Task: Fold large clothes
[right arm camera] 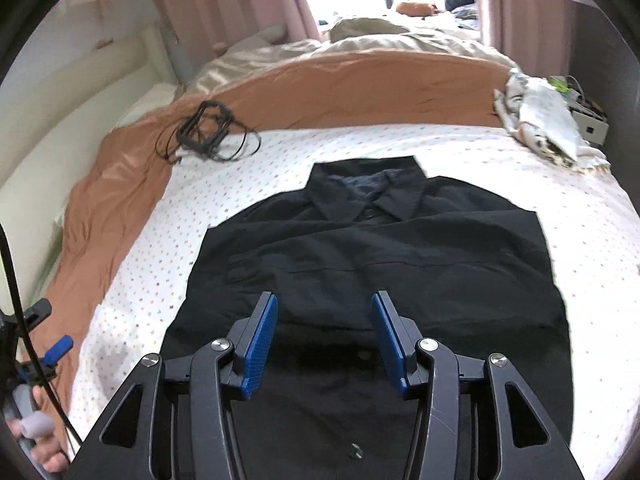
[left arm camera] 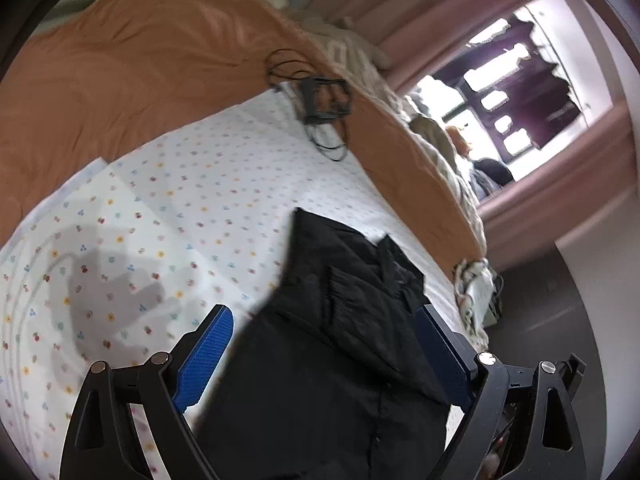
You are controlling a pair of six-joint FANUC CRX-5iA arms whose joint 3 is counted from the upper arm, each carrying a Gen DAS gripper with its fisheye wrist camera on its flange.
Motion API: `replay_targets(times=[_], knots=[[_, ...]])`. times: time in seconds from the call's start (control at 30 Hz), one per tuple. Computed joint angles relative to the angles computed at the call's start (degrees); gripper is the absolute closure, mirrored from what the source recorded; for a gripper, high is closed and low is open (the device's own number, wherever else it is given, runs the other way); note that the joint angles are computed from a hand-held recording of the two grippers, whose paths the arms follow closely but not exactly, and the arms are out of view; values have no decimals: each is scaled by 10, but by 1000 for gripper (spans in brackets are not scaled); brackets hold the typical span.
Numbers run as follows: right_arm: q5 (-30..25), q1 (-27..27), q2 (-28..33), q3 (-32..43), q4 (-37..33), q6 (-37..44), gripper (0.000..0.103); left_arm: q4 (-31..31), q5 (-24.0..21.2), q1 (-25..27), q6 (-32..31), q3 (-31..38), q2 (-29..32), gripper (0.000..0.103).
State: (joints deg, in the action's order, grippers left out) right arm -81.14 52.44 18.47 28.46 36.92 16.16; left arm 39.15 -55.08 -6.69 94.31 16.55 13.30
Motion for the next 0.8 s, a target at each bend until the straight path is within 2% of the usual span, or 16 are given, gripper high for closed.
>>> replay_targets(times=[0.1,0.13,0.23,0.33,0.4,0.43,0.47,0.63,0.8], knots=[[2,14,-51,-46,13,-34,54,-25,4,-11,-15,7,-19,6],[9,20,-69,-63,18,-47,51,-31,10,-14,-19,4,-28,3],[6,40,-107,-98,42,-75,34,-59,20,-23,-5,-2,-56,0],[-3,67,-146,-132,73,-101,18,-57,39,-33,-35,-36,-93,0],[-16,85,-168,-149,89,-117,12,-61,31,-34,-42,-52,-113,0],[-27,95,-175,-153,95,-122,3,-58,26,-33,-44,-58,-120,0],[-46,105,-179,-154,101,-130,0,-55,22,-32,-46,-66,-129,0],[-86,150,-213,-182,114,-172,0,-57,24,-34,-47,-106,-185,0],[-102,210,-258,-237,141,-234,0,-82,19,-39,-51,-128,-241,0]])
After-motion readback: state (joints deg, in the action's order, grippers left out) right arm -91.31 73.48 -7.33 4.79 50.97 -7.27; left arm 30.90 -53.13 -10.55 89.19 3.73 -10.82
